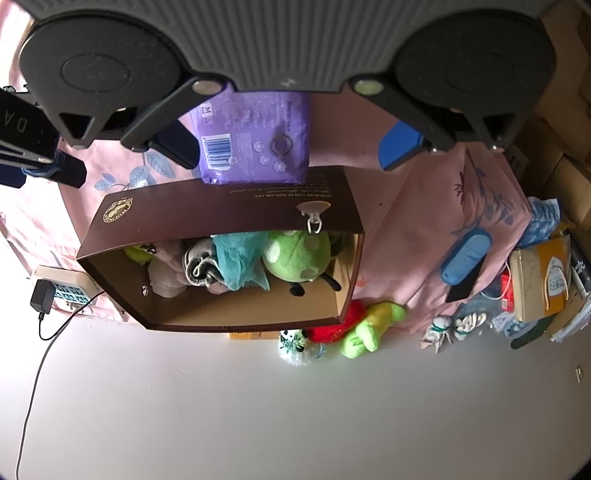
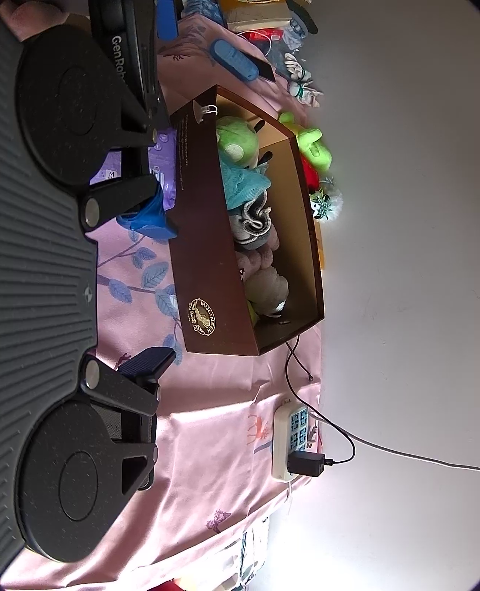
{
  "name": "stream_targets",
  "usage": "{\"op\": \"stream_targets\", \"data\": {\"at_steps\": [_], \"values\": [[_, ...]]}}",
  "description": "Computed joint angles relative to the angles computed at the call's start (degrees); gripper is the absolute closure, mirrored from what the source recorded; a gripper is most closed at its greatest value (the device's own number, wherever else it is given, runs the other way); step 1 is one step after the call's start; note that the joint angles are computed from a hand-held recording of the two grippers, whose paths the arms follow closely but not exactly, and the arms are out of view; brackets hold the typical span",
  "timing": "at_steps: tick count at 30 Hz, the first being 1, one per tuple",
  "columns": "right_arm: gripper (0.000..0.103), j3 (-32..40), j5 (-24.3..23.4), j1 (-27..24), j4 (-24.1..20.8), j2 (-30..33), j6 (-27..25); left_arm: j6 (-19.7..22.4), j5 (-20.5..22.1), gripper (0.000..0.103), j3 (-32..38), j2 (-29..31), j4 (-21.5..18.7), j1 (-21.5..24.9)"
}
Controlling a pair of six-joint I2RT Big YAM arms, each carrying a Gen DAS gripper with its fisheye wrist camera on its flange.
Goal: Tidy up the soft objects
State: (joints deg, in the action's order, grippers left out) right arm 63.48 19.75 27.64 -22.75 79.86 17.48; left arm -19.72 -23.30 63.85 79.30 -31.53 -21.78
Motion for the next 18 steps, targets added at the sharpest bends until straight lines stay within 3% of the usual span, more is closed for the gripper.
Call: {"op": "stream_targets", "data": {"at_steps": [18], "values": [[0.053,-0.2,-0.5,0.5,-0.4,-0.1,-0.2,-0.4,0.2,0.0,-0.3,0.0,-0.3,0.1]]}}
